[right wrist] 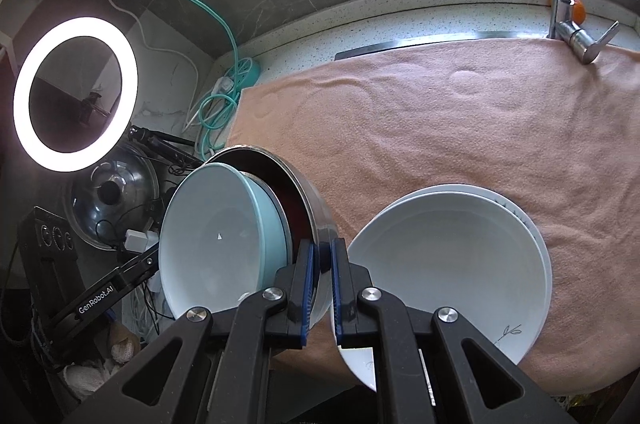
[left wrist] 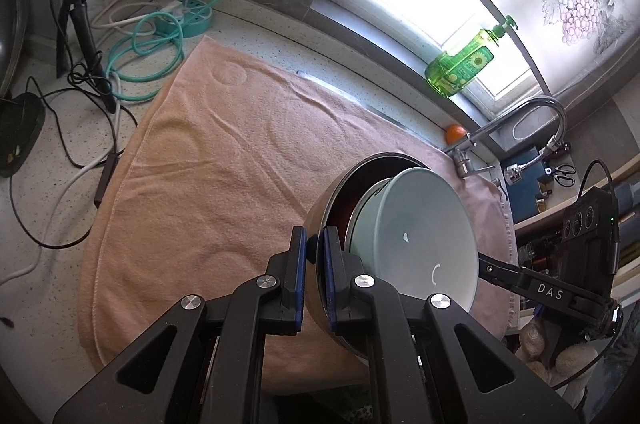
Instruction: Organize plates and bowls
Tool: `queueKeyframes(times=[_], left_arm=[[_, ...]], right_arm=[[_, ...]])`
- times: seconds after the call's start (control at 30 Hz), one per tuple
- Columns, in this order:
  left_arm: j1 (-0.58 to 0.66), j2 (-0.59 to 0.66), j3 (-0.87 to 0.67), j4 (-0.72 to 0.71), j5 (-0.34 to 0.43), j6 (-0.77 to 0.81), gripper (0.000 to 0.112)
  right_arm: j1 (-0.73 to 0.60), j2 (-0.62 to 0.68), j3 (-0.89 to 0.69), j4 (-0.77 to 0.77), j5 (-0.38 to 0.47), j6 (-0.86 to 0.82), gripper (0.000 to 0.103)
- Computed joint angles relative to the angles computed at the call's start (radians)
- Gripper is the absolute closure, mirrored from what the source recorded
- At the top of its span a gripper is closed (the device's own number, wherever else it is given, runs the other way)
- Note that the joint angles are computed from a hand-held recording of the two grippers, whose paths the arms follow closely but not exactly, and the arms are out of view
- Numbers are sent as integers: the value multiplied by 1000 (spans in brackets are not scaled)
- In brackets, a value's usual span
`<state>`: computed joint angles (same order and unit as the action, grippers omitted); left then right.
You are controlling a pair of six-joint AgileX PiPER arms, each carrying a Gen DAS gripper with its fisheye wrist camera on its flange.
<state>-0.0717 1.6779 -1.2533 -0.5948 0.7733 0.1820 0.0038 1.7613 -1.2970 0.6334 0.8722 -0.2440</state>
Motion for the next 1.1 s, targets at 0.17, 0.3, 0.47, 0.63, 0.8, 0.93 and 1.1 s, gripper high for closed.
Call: queueKeyframes(times=[0.17, 0.3, 0.47, 0.63, 0.8, 0.93, 1.1], left_arm=[[-42, 25, -27, 5, 9, -8, 106], [-76, 50, -52, 3, 17, -9, 106], [-116, 74, -77, 3, 25, -12, 106], [-156, 97, -97, 7, 32, -22, 106], [-193, 111, -100, 13, 35, -33, 106], [-214, 122, -98, 16, 34, -38, 106], [-232, 135, -103, 22, 37, -46, 106]], right_arm=[[-51, -28, 36, 1, 6, -12, 95], [-89, -44, 64, -1, 4, -20, 95], [-145, -65, 100, -1, 9, -38, 95], [-191, -88, 126, -10, 16, -46, 95], [-235, -99, 151, -19, 17, -58, 95], [-260, -104, 168, -23, 18, -67, 95], [-280, -102, 182, -28, 14, -71, 95]])
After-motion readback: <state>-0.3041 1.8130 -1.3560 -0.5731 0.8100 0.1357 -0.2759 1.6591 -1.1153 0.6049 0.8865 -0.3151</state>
